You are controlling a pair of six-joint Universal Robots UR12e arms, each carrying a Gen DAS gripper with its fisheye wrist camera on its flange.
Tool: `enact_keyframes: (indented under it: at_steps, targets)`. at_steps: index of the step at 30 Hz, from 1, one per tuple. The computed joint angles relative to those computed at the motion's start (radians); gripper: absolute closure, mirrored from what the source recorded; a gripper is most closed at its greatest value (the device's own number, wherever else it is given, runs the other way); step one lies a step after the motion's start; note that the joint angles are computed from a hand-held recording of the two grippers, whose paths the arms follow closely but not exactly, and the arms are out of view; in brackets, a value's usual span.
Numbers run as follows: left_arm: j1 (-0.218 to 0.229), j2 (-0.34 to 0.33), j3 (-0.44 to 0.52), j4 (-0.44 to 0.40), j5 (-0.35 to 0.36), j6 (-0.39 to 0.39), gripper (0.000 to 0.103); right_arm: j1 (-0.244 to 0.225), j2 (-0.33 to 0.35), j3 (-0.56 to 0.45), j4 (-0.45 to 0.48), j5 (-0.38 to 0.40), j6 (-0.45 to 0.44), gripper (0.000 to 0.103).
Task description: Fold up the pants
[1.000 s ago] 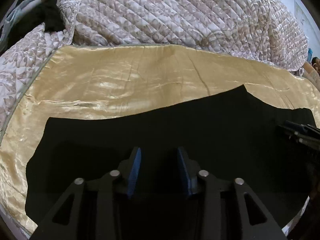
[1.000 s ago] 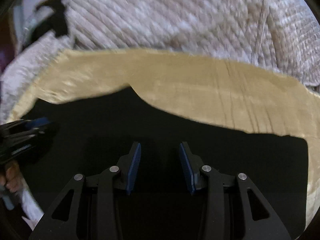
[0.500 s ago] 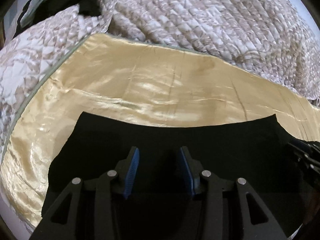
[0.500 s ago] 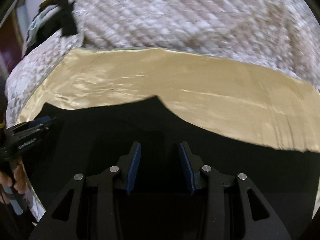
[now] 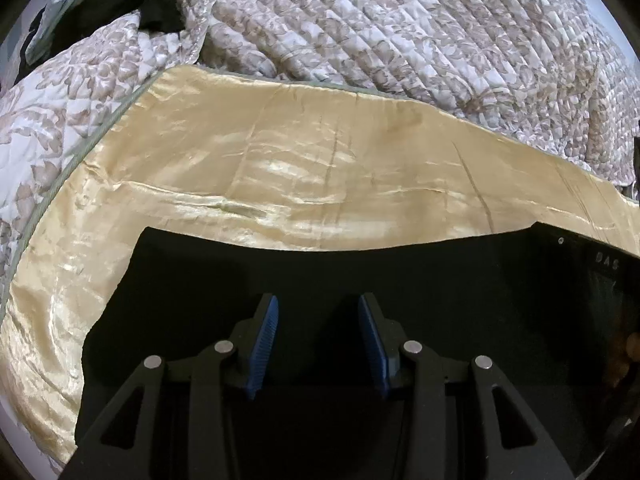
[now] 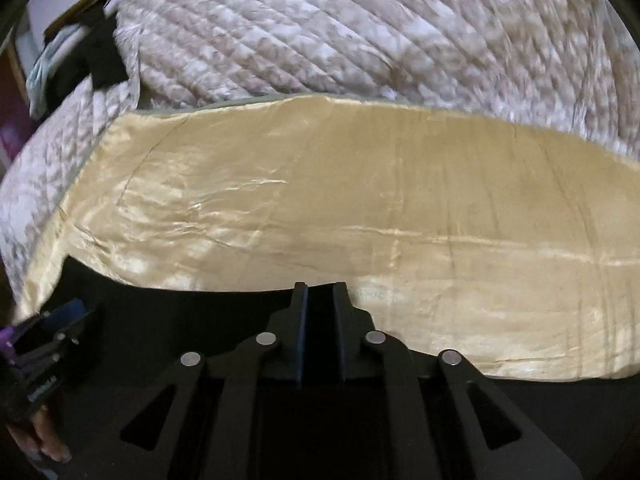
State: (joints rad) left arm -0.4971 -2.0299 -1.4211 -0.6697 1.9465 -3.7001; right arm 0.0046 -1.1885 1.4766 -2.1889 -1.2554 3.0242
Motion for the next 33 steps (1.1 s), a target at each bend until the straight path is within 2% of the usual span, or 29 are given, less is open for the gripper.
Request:
enact_keyframes:
  at_steps: [3,6,8,10,12,21,23,25,29,33]
  targets:
    - [-0.003,0.007,-0.01,0.021,-0.002,0.011,0.058,-0.002,-0.01,0.001,0.001,-0.003,0.004,0.09]
    - [-0.015,0.015,-0.021,0.053,0.031,0.046,0.058,-0.006,-0.04,0.024,-0.028,0.009,0.004,0.09]
    - [-0.019,0.02,-0.027,0.071,0.041,0.062,0.058,-0.011,-0.066,0.049,-0.045,0.022,-0.011,0.084]
    - [-0.023,0.025,-0.034,0.082,0.048,0.07,0.058,-0.016,-0.096,0.081,-0.06,0.029,-0.029,0.071]
    - [-0.026,0.03,-0.04,0.088,0.057,0.077,0.058,-0.021,-0.12,0.104,-0.056,0.03,-0.041,0.066]
    - [-0.042,0.067,-0.113,0.104,0.088,0.06,0.058,-0.036,-0.228,0.231,-0.074,0.012,-0.078,0.065]
    - [-0.037,0.066,-0.116,0.081,0.081,0.06,0.057,-0.037,-0.241,0.248,-0.068,0.005,-0.087,0.064]
    - [-0.029,0.067,-0.124,0.102,0.062,0.066,0.053,-0.039,-0.244,0.26,-0.073,0.011,-0.105,0.061]
    - [-0.02,0.083,-0.144,0.128,0.084,0.027,0.053,-0.039,-0.245,0.262,-0.081,0.008,-0.115,0.059]
    - [0.005,0.123,-0.197,0.142,0.111,-0.059,0.053,-0.049,-0.251,0.267,-0.078,0.026,-0.107,0.059]
